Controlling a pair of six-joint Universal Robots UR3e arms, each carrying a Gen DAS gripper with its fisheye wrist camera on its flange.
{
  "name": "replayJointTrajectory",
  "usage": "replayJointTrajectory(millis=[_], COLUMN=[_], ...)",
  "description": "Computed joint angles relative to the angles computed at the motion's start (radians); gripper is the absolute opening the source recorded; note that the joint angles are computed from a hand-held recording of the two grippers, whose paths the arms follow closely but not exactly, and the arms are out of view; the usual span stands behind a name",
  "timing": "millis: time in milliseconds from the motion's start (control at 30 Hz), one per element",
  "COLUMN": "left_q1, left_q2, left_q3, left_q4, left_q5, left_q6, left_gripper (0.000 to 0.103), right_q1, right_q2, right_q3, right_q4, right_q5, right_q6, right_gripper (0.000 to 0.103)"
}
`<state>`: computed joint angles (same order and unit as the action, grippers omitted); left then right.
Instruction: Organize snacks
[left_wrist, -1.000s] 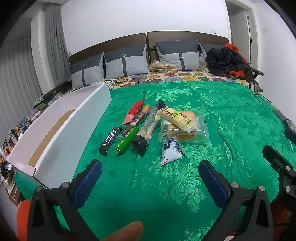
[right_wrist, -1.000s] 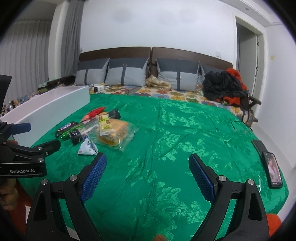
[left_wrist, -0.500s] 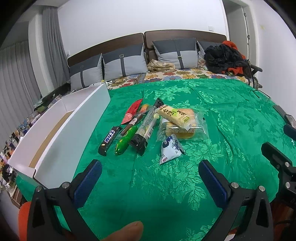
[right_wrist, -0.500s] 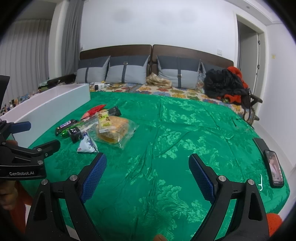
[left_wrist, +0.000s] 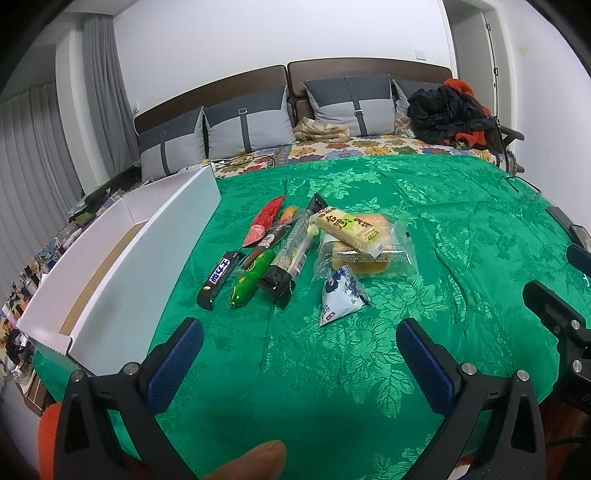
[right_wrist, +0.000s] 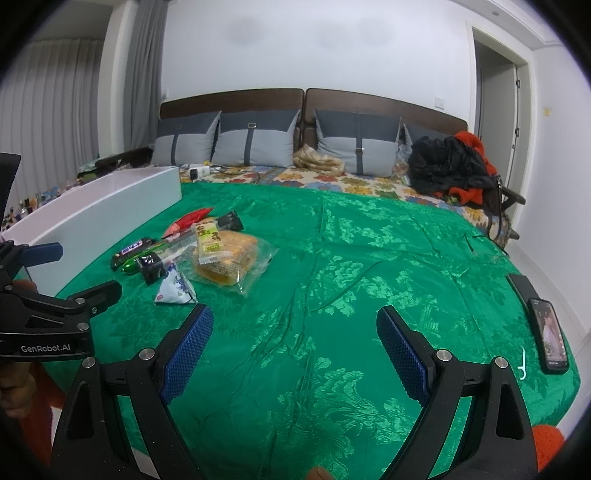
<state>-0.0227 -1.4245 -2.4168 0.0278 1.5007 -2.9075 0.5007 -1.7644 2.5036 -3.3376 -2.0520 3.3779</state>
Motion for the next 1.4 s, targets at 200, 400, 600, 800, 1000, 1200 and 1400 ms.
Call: replayJointTrajectory(millis=[200,400,600,800,1000,1200,1400], left_q1=[0.002,0.001,-0.001,0.001,-0.003,-0.003,0.0], left_q2=[-0.002,-0.003,-0.004,-0.004,-0.006,-0.006,-0.004], left_q3=[-0.003,-0.005,-0.006,-0.007,-0.005,-0.009,-0.012], left_q4=[0.007,0.009,0.011,0.012,0.012,0.016,0.015], left_q5=[0.0,0.0,0.003,0.002,0.005,0.006,0.004], left_q6=[0.005,0.005,0.005,0.006,0.004,0.006,0.008], left_gripper=[0.103,0.103,0.103,0.103,0.103,0.103,0.103], right_q1=[-0.002,-0.001,-0.003,-0.002,-0.001,0.01,0.008], right_q2=[0.0,0.0,-0.002,-0.002,0.004,0.021,0.023], right_q3=[0.001,0.0,0.0,0.001,0.004,0.004,0.007], right_q4=[-0.002,0.0,0.001,0.003,-0.006,-0.022,-0.027], right_q5=[0.002,0.001,0.003,0.005,0.005,-0.003,0.0], right_q6=[-0.001,0.0,-0.001,0.0,-0.001,0.003,0.003], right_gripper=[0.093,0.093,0.093,0.093,0.093,0.093,0.093])
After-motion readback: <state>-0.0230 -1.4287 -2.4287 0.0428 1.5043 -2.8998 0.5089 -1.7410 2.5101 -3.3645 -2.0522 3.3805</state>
